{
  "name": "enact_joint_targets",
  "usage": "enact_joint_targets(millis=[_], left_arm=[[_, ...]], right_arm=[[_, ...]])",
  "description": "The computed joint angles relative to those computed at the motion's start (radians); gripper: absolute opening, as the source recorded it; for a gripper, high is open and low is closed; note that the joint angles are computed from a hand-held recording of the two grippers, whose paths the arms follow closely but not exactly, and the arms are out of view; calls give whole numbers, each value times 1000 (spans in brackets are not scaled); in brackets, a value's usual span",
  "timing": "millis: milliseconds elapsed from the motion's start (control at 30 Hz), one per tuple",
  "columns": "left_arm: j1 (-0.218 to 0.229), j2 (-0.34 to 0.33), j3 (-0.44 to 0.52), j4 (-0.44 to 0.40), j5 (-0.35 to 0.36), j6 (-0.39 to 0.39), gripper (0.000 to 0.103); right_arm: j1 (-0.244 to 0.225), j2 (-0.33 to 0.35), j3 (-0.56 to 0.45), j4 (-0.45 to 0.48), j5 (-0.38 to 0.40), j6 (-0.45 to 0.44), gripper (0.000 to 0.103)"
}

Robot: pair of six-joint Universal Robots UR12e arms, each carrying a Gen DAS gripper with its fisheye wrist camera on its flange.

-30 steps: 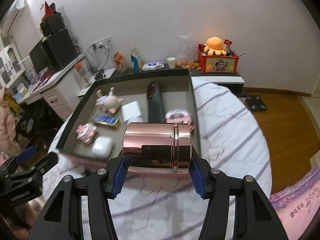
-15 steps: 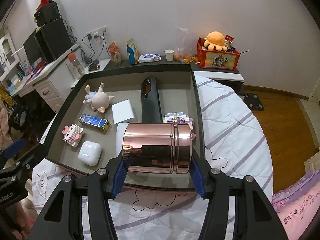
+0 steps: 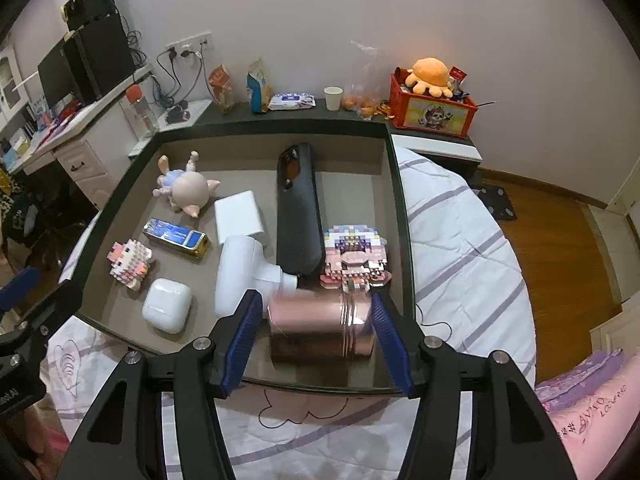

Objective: Organize rigid objects
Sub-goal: 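Lift the rose-gold cylinder into the box and open the right tool, then withdraw the right tool and reach the left tool to the hair band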

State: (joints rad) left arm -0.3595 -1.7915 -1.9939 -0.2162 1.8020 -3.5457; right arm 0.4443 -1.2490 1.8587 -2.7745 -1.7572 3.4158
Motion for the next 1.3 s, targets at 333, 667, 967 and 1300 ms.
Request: enact_joint_targets(millis=[333,667,967,1300], left_arm=[[-5,17,-11,17,14,-2,103],[-29,62,-44,32,59,-6,103],[-64,77,-79,-44,58,-41,103],[-126,56,-70,-128,81,-71,103]], right_arm=[[14,-15,8,-37,-35,-13,81],[18,-72,76,-110,-35,-10,81],[0,-147,218,-141,35,95,82],[-12,-173,284,-154,93,112,82]])
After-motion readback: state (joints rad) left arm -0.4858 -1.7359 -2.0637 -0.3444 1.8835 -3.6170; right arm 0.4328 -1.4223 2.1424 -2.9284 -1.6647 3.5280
